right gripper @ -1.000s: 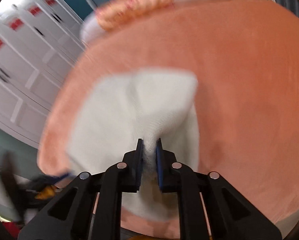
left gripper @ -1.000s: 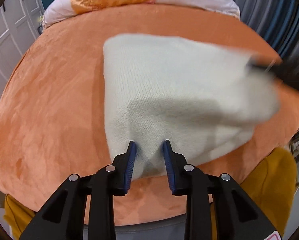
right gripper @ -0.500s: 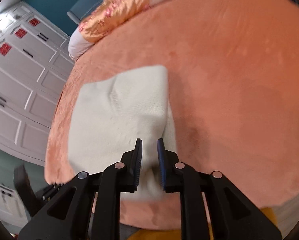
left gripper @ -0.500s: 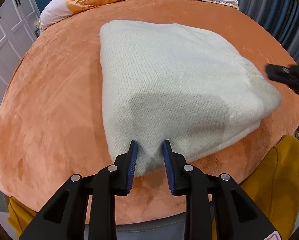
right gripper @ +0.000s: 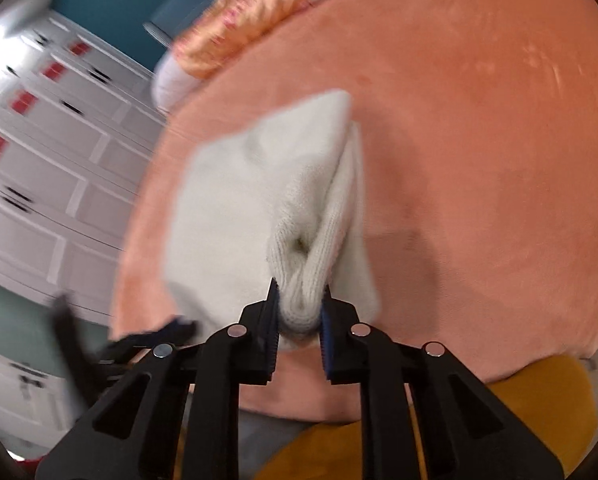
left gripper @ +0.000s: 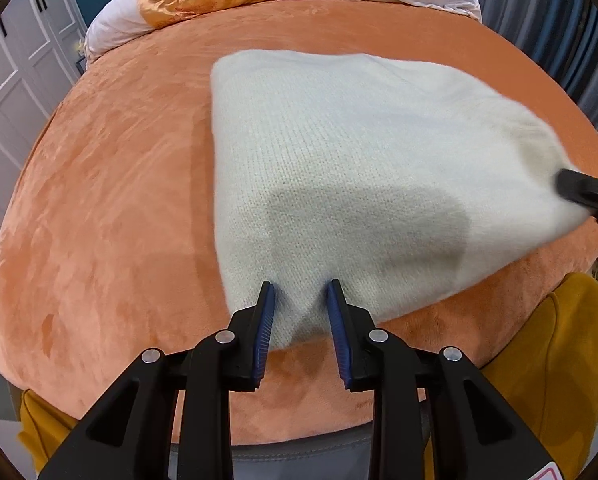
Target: Fold small clothes
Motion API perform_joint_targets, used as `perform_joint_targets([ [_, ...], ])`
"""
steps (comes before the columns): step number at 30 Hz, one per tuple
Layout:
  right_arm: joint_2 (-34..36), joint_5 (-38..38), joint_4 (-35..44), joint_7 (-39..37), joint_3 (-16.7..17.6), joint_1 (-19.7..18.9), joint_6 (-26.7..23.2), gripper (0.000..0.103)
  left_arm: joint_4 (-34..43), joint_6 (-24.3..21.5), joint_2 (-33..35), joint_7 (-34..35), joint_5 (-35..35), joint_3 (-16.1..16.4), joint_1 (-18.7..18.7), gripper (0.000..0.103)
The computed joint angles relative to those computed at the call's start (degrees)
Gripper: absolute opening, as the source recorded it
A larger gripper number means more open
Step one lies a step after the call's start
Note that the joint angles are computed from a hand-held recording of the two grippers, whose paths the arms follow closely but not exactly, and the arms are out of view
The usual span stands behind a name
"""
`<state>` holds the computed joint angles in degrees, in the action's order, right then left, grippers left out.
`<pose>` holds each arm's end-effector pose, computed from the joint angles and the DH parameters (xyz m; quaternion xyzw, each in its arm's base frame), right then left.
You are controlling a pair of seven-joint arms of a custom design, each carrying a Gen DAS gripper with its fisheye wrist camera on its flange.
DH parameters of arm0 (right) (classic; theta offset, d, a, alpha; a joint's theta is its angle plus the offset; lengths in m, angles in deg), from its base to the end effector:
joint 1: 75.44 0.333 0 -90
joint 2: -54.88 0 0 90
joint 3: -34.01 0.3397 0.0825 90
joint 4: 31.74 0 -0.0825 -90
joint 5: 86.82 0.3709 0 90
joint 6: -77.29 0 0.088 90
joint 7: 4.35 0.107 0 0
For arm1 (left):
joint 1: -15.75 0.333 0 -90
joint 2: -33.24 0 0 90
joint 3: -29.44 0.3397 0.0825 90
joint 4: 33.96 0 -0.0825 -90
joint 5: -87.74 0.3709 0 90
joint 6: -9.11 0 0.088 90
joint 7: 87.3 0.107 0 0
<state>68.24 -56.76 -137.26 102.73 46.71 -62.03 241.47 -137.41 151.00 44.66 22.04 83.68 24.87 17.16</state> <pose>0.6076 0.2519 0.5203 -0.5340 0.7380 0.0215 0.4121 0.6455 -0.0315 0.5135 -0.5601 0.7940 -0.1685 0.1656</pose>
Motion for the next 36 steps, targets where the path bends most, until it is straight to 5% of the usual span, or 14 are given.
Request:
perform_joint_targets([
  [2,-0.90,-0.83,-1.44,1.05,-0.42,0.68,0.21,0.016,-0.29,-0.34,-0.17,0.41,-0.53,0.07,0.34,0.029],
  [5,4.06,-15.99,2.69,13.64,-6.07,5.11,-9.34,0.019,-0.88,0.02,0.25,-0.06,0.48,0.21,0.01,0.029],
  [8,4.42,-12.57,1.42,13.02,-3.18,2.52,-7.22,0.026,-1.62,1.04,-0.66,0.02,1.19,0.19,-0.07,0.030],
  [10,2.29,-12.86,0.19,14.33,-3.35,2.13,-6.75,0.033,-0.48,-1.45,-1.53,4.27,-7.04,-0.95,2.20,0.033],
  [13,-0.69,-13.46,-1.90,13.53,-3.51,1.58,-4.95,0.052,2.20,-4.16,-1.99,7.95,-18.55,-1.48,4.61,0.069],
  [14,-1.17,-14.06,-2.19,13.55,-3.84,1.60,-4.25,0.067,2.96,-4.32,-1.70,8.02,-20.14,-1.39,4.78,0.077],
  [15,-1.60,-13.42,-2.72,12.52,-3.64,1.10,-3.78,0.071,4.41,-4.55,-0.91,7.73,-21.92,-1.33,5.02,0.084],
  [20,6.91,-8.33,6.88,7.42,-1.69,-1.58,-8.96,0.071,18.82,-11.37,9.87,0.32,-20.27,-0.89,4.85,0.085],
  [23,13.13,-1.83,13.48,2.44,2.27,-4.62,-10.64,0.076,27.35,-18.24,16.41,-2.85,-21.55,-2.27,6.40,0.088],
  [26,17.56,2.20,18.73,-1.36,5.02,-6.01,-11.06,0.076,31.14,-19.06,19.86,-4.90,-22.20,-3.21,6.78,0.098],
  [33,21.03,3.13,23.59,0.35,4.20,-5.09,-12.45,0.083,38.81,-23.07,26.14,-8.03,-22.08,-4.96,7.02,0.098],
  [36,22.49,1.34,26.57,2.98,3.06,-4.05,-14.33,0.076,40.79,-24.16,27.38,-8.65,-21.44,-5.28,6.91,0.098],
])
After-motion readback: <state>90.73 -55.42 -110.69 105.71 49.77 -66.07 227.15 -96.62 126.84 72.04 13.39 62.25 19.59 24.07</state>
